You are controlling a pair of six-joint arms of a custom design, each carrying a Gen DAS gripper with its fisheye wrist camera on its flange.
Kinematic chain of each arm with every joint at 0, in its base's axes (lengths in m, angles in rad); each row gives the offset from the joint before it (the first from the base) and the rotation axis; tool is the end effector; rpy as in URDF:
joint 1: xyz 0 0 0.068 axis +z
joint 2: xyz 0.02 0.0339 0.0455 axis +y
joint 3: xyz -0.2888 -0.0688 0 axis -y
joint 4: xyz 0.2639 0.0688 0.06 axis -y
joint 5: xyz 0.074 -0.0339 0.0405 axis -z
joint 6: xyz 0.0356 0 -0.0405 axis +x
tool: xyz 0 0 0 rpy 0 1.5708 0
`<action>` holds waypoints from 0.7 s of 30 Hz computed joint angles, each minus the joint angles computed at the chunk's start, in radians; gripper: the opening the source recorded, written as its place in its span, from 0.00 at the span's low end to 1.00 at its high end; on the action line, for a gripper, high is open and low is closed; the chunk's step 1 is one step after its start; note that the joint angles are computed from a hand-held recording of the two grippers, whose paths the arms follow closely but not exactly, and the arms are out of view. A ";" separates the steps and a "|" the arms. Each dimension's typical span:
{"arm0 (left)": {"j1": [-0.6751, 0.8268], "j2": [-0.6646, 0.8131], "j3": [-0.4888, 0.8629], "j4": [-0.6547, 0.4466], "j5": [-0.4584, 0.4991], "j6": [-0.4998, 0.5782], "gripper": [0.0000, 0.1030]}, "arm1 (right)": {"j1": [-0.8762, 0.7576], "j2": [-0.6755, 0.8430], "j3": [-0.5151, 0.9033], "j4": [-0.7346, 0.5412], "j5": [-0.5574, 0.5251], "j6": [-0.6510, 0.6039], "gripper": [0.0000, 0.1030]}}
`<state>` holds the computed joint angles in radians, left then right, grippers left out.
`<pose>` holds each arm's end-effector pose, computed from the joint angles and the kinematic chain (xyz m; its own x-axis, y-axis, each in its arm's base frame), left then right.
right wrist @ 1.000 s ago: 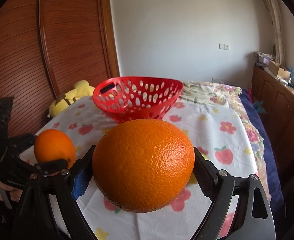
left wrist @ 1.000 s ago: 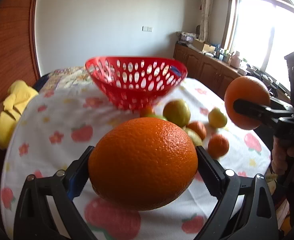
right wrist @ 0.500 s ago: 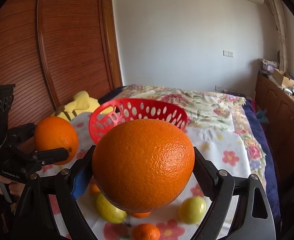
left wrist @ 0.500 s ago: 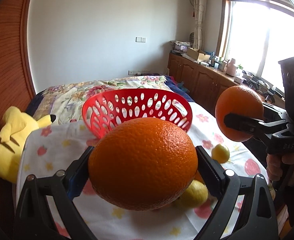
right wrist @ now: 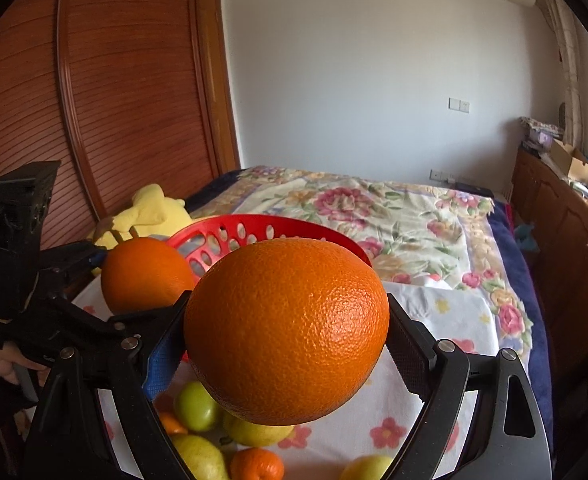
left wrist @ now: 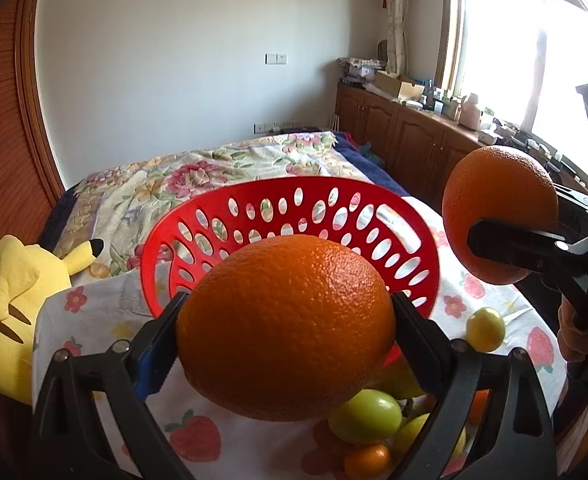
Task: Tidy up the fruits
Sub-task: 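Carry both held oranges up and over the red basket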
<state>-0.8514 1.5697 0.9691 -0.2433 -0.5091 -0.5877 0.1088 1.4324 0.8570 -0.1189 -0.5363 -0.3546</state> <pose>0.2378 -0.2452 0.2241 -0.6556 0.0137 -0.7550 0.0960 0.9932 -0.0654 0.3108 0.0522 0.2393 -0.4285 -0.3471 -0.8342 -0.6745 0.7372 0.0398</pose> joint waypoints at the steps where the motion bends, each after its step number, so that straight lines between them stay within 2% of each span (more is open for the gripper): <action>1: 0.008 0.009 0.003 0.004 0.009 0.005 0.93 | 0.005 0.016 0.008 0.003 0.004 -0.001 0.88; 12: 0.051 0.085 0.048 -0.020 0.051 0.024 0.93 | 0.033 0.115 0.064 0.026 0.018 0.017 0.88; 21: 0.077 0.144 0.098 -0.069 0.084 0.014 0.93 | 0.042 0.137 0.072 0.034 0.027 0.008 0.88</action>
